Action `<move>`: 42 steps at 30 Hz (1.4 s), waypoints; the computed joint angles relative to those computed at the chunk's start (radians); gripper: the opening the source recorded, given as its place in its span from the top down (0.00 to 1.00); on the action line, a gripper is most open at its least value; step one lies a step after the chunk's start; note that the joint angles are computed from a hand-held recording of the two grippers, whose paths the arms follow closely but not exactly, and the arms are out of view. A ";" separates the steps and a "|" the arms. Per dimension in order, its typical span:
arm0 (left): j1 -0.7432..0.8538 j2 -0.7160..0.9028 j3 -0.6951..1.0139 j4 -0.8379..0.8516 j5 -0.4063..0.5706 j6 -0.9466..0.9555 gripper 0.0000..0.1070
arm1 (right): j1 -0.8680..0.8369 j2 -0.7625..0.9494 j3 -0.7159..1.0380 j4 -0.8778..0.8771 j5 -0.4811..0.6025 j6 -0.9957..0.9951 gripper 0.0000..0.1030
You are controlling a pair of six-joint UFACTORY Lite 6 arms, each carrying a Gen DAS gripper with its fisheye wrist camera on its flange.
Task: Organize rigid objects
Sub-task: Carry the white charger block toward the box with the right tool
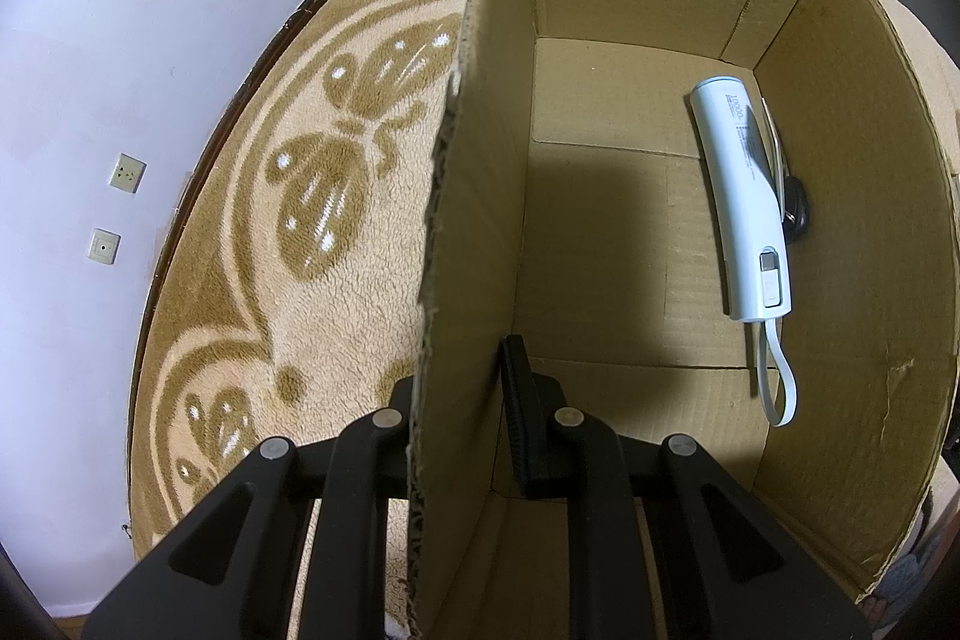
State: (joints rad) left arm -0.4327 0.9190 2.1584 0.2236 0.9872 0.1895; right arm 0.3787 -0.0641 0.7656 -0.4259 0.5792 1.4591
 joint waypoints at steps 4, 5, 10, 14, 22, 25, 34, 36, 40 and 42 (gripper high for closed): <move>0.000 0.003 0.005 0.000 0.002 0.001 0.85 | 0.051 -0.031 0.005 -0.116 0.057 0.108 0.37; 0.001 0.003 0.005 0.001 0.002 0.002 0.85 | 0.053 -0.036 0.006 -0.128 0.059 0.118 0.37; 0.001 0.002 0.003 0.001 0.000 0.002 0.85 | 0.076 -0.033 0.020 -0.186 0.076 0.163 0.37; 0.002 0.003 0.005 0.000 0.001 0.002 0.85 | 0.100 -0.034 0.033 -0.219 0.094 0.196 0.37; 0.001 0.003 0.004 0.001 0.001 0.002 0.85 | 0.118 0.010 0.106 -0.350 0.130 0.272 0.37; -0.004 0.002 -0.001 0.012 -0.002 -0.008 0.84 | 0.091 0.027 0.143 -0.362 0.108 0.256 0.37; -0.006 0.007 0.003 0.021 -0.002 -0.017 0.84 | 0.065 0.146 0.331 -0.396 0.131 0.173 0.37; -0.004 0.007 0.003 0.018 -0.003 -0.015 0.84 | 0.068 0.172 0.378 -0.405 0.143 0.156 0.37; -0.002 0.011 0.009 0.016 0.000 -0.013 0.84 | 0.070 0.208 0.436 -0.427 0.163 0.153 0.37; -0.006 0.001 -0.008 0.023 -0.009 -0.016 0.84 | 0.059 0.217 0.457 -0.421 0.144 0.146 0.37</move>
State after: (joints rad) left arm -0.4388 0.9200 2.1500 0.2463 0.9784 0.1732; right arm 0.4374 0.1533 1.2230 -0.8471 0.7228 1.6051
